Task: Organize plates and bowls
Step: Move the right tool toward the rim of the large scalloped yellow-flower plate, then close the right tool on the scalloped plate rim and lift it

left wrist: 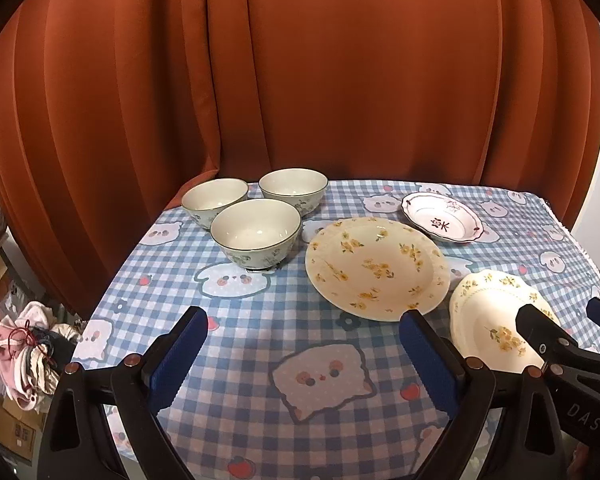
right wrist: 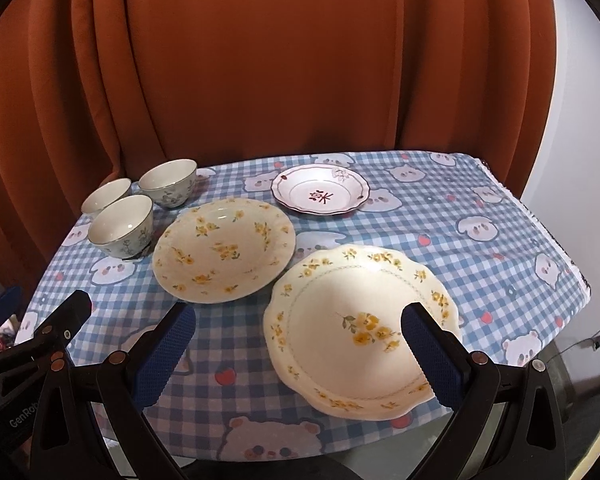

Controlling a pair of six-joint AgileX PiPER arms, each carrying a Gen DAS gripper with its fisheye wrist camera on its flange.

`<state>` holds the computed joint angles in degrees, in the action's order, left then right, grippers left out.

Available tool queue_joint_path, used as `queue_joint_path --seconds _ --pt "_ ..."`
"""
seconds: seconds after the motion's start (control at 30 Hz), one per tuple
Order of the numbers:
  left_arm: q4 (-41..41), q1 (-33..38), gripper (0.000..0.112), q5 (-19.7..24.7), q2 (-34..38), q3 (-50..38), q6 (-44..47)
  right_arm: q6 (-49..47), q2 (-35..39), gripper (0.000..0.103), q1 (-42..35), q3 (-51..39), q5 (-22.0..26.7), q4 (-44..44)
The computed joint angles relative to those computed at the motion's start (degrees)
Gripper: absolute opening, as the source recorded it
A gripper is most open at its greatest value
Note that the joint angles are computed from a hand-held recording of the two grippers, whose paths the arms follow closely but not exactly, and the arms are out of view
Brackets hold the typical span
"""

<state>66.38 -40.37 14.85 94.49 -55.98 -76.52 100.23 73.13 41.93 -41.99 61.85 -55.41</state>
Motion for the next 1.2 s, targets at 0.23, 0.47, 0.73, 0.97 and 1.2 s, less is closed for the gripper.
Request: queue_joint_path --seconds 0.23,0.47,0.73,0.97,1.2 --pt "-8.53 1.98 0.096 -2.53 1.19 -0.52 8.94 -0.38 1.64 0.103 0.14 -0.94 0.21 1.75" --pt "-13.38 0.8 0.096 -1.49 3.57 -3.62 13.73 -1.19 1.09 0.103 -2.87 0.15 -1.66 2.07" --pt "-14.13 -3.77 0.095 4.38 8.68 -10.48 11.57 -8.12 -1.44 0.103 -13.83 3.54 -11.62 1.12" --pt "-20.28 -9.24 0.094 12.28 15.85 -20.55 13.66 -24.14 -3.65 0.103 -30.63 6.01 -23.7 5.41" --pt "-29.68 -12.98 0.091 18.43 24.48 -31.8 18.3 -46.0 -1.7 0.103 -47.2 7.3 -34.77 16.23"
